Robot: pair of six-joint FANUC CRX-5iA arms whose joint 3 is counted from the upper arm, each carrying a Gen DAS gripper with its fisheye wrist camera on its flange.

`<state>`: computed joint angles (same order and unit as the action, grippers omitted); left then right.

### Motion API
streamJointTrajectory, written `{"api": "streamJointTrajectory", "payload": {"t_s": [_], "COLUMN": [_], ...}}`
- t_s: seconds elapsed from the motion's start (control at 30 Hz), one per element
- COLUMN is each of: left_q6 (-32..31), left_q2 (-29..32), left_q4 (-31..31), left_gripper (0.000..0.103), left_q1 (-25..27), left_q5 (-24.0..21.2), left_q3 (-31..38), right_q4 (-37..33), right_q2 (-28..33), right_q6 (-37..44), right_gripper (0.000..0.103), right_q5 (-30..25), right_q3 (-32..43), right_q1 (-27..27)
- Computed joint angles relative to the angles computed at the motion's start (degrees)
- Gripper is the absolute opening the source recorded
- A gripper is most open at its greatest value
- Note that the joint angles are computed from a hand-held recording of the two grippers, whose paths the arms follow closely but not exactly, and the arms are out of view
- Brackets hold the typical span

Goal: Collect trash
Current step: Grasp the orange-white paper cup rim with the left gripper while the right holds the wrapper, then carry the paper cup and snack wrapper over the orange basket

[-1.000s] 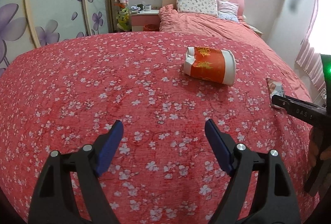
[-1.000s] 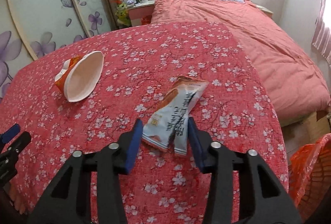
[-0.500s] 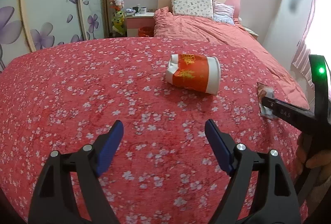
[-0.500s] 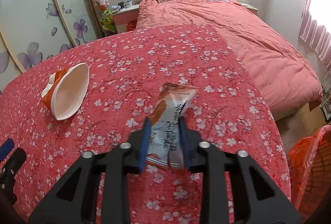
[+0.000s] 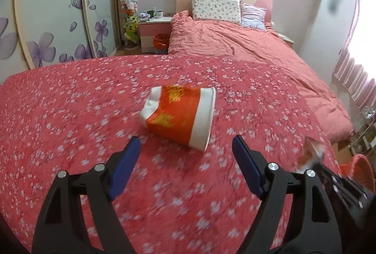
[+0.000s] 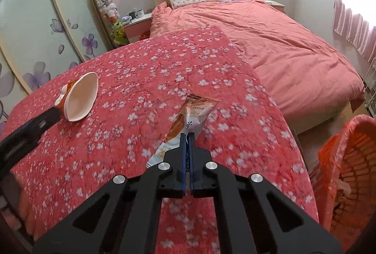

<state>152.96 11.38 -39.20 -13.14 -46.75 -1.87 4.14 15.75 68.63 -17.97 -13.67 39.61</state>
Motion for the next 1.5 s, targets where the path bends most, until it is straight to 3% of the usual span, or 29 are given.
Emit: {"api": "streamJointTrajectory", "payload": {"t_s": [0.2, 0.3, 0.53, 0.77, 0.8, 0.87, 1.17, 1.5], "left_q6": [-2.8, -3.34, -4.01, -9.58, -10.04, -12.08, -11.08, -7.75], "left_q2": [5.15, 4.06, -1.16, -0.6, -0.6, -0.68, -5.06, -11.36], "left_q4": [0.94, 3.32, 6.94, 8.2, 9.28, 11.75, 9.6, 6.38], "left_gripper": [0.058, 0.046, 0.044, 0.043, 0.04, 0.017, 0.007, 0.006], "left_q1": [0.62, 3.04, 9.07, 9.33, 9.86, 11.09, 10.31, 5.84], "left_q5": [-5.02, -3.72, 3.23, 6.99, 7.59, 9.18, 11.75, 11.38], "left_q3": [5.06, 2.78, -4.76, -4.93, -5.22, -6.09, -9.44, -12.5], "right_q4": [-6.01, -8.79, -9.69, -9.56, -9.47, -9.52, -12.5, -12.62], "right_q2": [-0.12, -0.37, -0.32, -0.19, -0.19, -0.25, -3.24, -10.32], "right_q6": [4.86, 7.85, 8.68, 8.67, 8.55, 8.61, 11.62, 10.96], "right_gripper": [0.002, 0.002, 0.002, 0.002, 0.002, 0.002, 0.002, 0.002], "right_q5": [-1.17, -1.41, -0.9, -1.28, -1.32, -1.39, 0.09, 2.71], "right_q3": [1.26, 1.4, 1.18, 1.24, 1.2, 1.21, -0.8, -6.23], "right_q1": [-1.07, -1.76, -1.59, -1.4, -1.36, -1.23, -1.38, -1.65]}}
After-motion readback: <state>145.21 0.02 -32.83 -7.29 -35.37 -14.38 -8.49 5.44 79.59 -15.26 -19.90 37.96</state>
